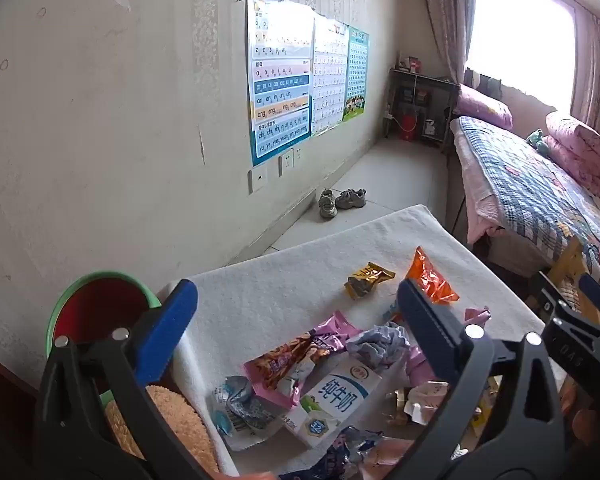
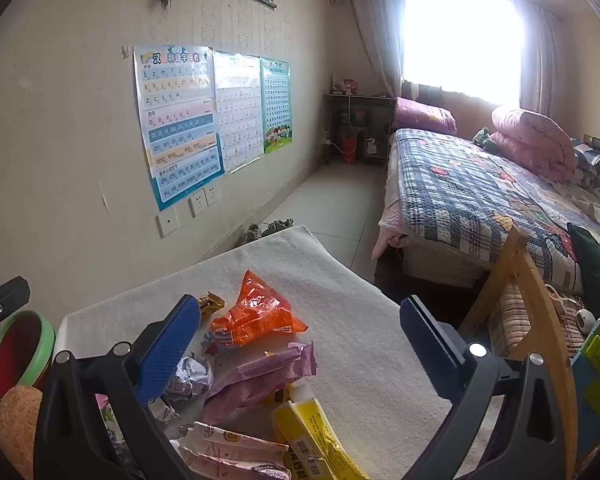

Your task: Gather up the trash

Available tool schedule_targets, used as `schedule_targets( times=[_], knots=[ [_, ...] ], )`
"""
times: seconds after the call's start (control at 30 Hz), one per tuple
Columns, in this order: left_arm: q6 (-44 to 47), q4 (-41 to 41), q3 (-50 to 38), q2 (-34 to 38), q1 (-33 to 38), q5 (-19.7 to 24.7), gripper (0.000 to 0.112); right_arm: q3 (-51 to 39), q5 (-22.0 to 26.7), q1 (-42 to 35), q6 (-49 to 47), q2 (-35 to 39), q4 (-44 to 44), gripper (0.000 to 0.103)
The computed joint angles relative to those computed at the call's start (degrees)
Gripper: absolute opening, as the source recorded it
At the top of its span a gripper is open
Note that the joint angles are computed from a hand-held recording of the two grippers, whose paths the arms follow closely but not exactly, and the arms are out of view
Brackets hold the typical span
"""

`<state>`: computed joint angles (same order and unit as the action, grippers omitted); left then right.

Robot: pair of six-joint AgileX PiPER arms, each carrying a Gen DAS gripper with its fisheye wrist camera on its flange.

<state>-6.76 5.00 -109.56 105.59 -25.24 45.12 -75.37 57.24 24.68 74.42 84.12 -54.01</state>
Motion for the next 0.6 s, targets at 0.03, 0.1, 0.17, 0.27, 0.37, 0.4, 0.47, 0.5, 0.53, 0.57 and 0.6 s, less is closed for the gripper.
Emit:
schedule_targets(
  times=[0.03,0.1,0.17,0.27,0.37,0.4,0.47,0.5,0.53,0.57,0.6],
  knots=[
    [0.0,0.0,0.1,-0.1,0.0,-0.1,0.098,-0.2,-0.2,-0.3,-0.2,0.0,0.9,0.096],
    [0.3,-0.2,-0.1,0.0,0.0,0.0,0.098,-0.2,-0.1,-0.2,-0.3,0.1,0.7,0.096],
    [0.4,-0.1,0.2,-0.2,0.0,-0.4,0.098,-0.2,0.1,-0.2,-0.5,0.2,0.5,0.096],
    [0.5,0.0,0.6,-0.3,0.0,-0.8,0.098,-0.2,0.1,-0.2,-0.3,0.2,0.6,0.096],
    [0.7,0.0,1.8,-0.8,0.5,-1.1,0.098,-0.2,0.2,-0.1,0.0,0.1,0.4,0.096],
    [0.8,-0.1,0.9,-0.3,0.5,-0.8,0.098,-0.2,0.4,0.0,0.1,0.1,0.4,0.096],
    [1.4,-0.7,0.9,-0.2,0.9,-0.9,0.098,-0.2,0.3,-0.2,0.1,0.3,0.5,0.096],
    [1.6,-0.8,0.9,-0.2,1.0,-1.0,0.098,-0.2,0.2,-0.3,0.2,0.3,0.6,0.096],
    [1.8,-1.0,1.0,-0.2,1.2,-1.1,0.098,0.2,-0.1,-0.3,0.4,0.2,0.5,0.096],
    [2.0,-1.1,1.0,-0.2,1.4,-1.3,0.098,0.2,-0.1,-0.3,0.5,0.2,0.4,0.096],
    [2.1,-1.2,1.0,-0.1,1.5,-1.4,0.098,0.1,0.0,-0.3,0.5,0.3,0.4,0.096]
  ],
)
